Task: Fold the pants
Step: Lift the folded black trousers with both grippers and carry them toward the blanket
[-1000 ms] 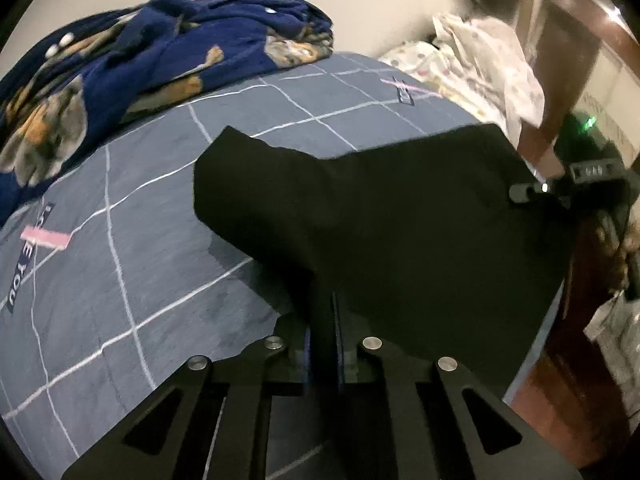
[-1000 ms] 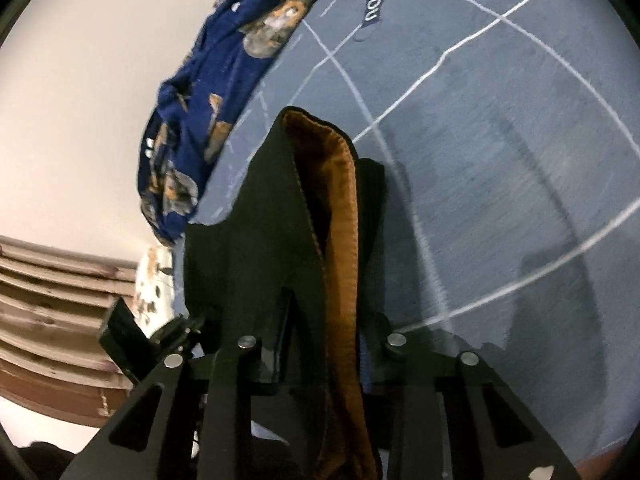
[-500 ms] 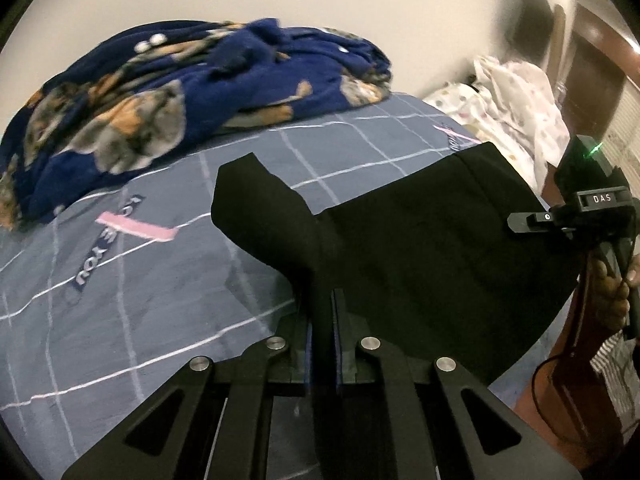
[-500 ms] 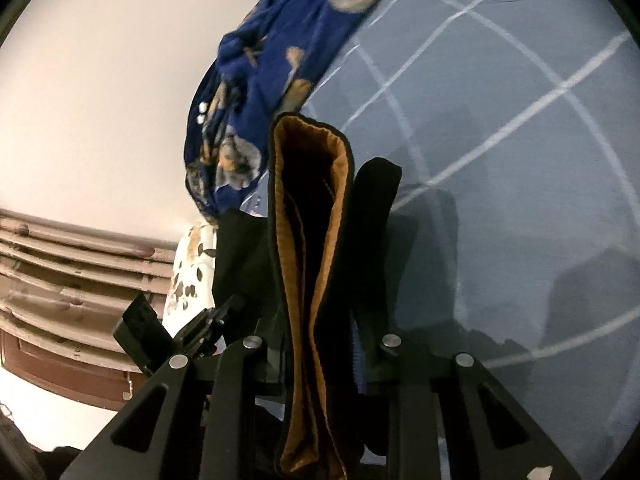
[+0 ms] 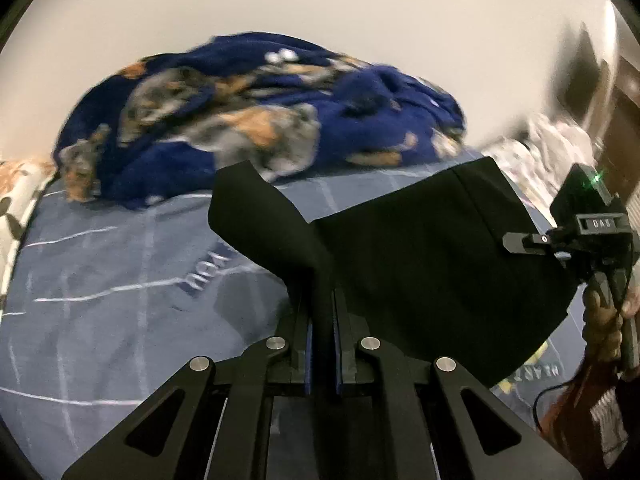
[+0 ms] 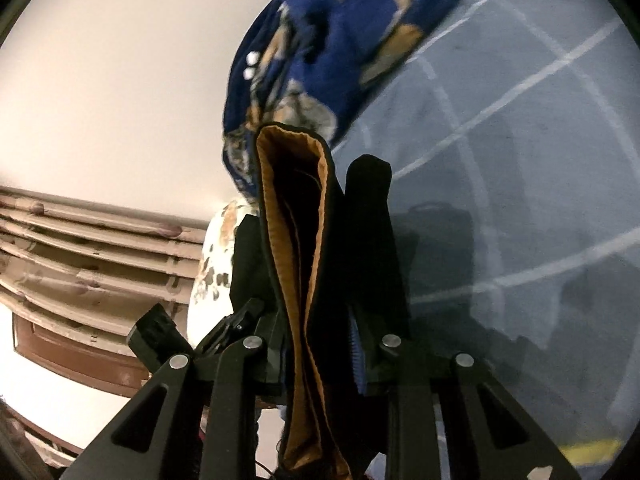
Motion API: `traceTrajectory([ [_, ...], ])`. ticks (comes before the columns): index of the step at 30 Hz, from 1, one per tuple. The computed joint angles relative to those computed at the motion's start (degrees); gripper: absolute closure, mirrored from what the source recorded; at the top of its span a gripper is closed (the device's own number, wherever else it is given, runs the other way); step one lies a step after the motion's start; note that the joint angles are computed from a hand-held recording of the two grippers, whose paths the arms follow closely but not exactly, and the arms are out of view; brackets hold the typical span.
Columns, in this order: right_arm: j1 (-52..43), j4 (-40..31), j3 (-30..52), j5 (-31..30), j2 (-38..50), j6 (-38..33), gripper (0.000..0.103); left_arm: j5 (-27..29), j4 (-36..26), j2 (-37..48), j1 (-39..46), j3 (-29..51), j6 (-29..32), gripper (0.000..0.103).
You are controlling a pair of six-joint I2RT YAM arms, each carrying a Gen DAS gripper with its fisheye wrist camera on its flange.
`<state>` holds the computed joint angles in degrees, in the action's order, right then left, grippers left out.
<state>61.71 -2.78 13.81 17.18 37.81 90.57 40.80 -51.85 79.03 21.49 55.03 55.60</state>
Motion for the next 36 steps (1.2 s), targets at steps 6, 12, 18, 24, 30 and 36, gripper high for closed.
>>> traceTrajectory([
  [6,-15.57,23.06,4.12,-16.08,22.68,-7.47,0.08,0.11,5.09,10.27,2.04,10.99,-4.92,0.096],
  [12,-24.94,38.38,11.12,-26.28,41.98,-10.3,0.08,-1.51,11.46,19.4,1.43,19.77,-12.23,0.096],
  [18,-30.65,46.31,18.04,-31.97,56.86,-10.97,0.08,-5.35,16.92,28.11,0.11,26.03,-16.87,0.096],
  [24,-33.29,51.27,17.42,-32.6,63.39,-10.12,0.081,-9.39,21.21,35.38,0.95,28.84,-18.61,0.096],
  [30,-33.85,40.44,19.64,-31.57,62.17,-15.78,0.081,-12.84,25.85,37.62,1.4,26.76,-17.89,0.093],
  [36,-32.97,35.58,20.52,-28.28,62.47,-17.75,0.074,-14.8,32.25,37.55,1.33,22.2,-18.3,0.069],
])
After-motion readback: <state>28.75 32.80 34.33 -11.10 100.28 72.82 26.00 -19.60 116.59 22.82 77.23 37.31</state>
